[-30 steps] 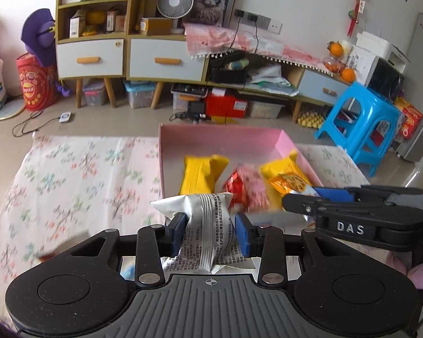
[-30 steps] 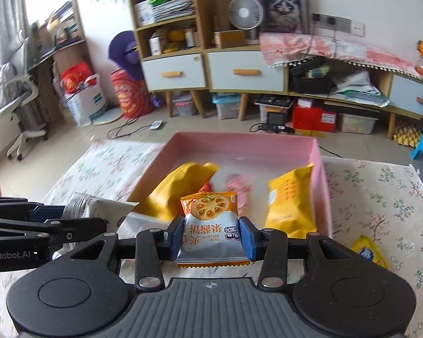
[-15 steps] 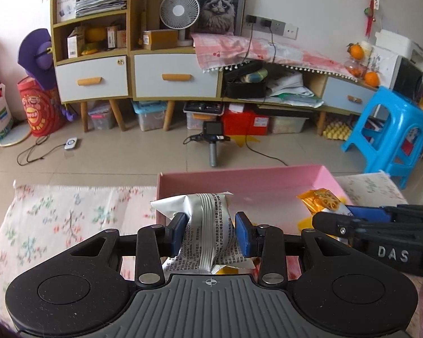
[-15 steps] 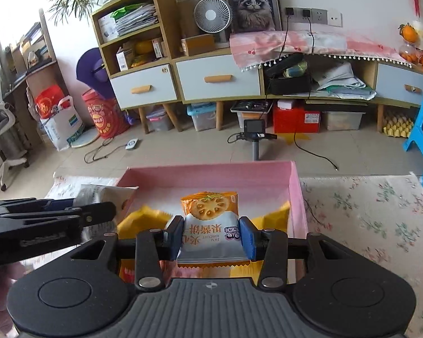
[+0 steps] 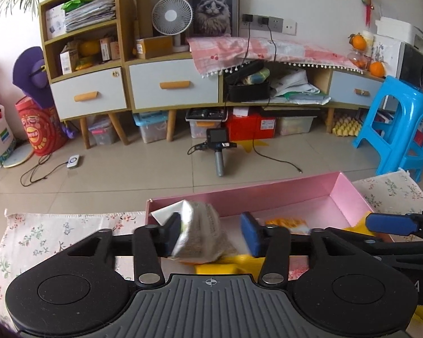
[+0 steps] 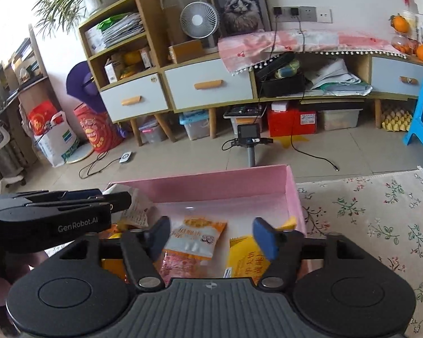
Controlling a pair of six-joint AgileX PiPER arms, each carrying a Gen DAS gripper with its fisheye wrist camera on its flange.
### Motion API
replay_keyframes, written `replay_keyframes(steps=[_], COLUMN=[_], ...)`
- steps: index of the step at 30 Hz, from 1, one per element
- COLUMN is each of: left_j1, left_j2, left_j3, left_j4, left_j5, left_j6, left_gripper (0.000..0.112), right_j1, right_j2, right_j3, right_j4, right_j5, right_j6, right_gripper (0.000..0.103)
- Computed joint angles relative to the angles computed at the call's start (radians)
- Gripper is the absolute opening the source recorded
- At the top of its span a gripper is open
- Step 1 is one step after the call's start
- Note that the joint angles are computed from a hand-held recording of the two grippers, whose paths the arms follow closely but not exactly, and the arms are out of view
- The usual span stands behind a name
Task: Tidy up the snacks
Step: 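Carry both packets over the pink box and open both tools to drop them, then withdraw both tools from the box back toward the snacks on the table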
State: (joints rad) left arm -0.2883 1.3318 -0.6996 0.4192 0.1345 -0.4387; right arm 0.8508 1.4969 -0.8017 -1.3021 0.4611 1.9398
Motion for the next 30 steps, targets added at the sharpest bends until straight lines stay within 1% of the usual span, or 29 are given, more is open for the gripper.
replay_keyframes(steps=[1, 2, 4, 6, 11, 15, 16, 17, 24, 26, 30], left_j1=[-0.002, -0.005, -0.005, 0.001, 0.030, 0.096, 0.114, 0.133, 0.300, 0.361, 0.499], left_j2=[-0.013, -0.022, -0.050, -0.072, -0.142, -0.210, -0.226, -0.241, -0.368, -0.406, -0.481], left_j3=[0.008, 0.013, 0.026, 0.029, 0.044, 0.069, 0.075, 0.080, 0.130, 0.143, 0.164], left_j4=[0.028, 0.048, 0.030, -0.072, -0.264, -0.506, -0.561, -0.609, -0.894, -0.957, -1.055], left_j5=[-0.001, -0.002, 0.004, 0.022, 0.080, 0.127, 0.142, 0.158, 0.292, 0.346, 0.474], left_j6=[-0.022, -0.036, -0.003, 0.109, 0.319, 0.563, 0.618, 0.668, 1.000, 1.089, 1.251], left_gripper=[0.060, 0.062, 0.066, 0.069, 0.075, 0.078, 0.079, 0.079, 0.085, 0.086, 0.089], right_j1=[0.003, 0.003, 0.008, 0.018, 0.061, 0.108, 0.121, 0.138, 0.235, 0.267, 0.335], right_j2=[-0.005, -0.007, -0.016, -0.025, -0.062, -0.079, -0.082, -0.086, -0.101, -0.106, -0.114], right_j3=[0.001, -0.001, -0.004, -0.011, -0.030, -0.052, -0.059, -0.065, -0.100, -0.109, -0.123], right_j4=[0.009, 0.016, 0.039, 0.065, 0.138, 0.198, 0.210, 0.221, 0.286, 0.298, 0.321], right_j5=[0.007, 0.011, 0.023, 0.042, 0.106, 0.167, 0.186, 0.209, 0.332, 0.367, 0.426], right_j6=[-0.004, -0.007, -0.025, -0.051, -0.121, -0.183, -0.196, -0.206, -0.254, -0.266, -0.277], right_gripper=[0.064, 0.066, 0.069, 0.071, 0.081, 0.082, 0.084, 0.086, 0.088, 0.090, 0.090])
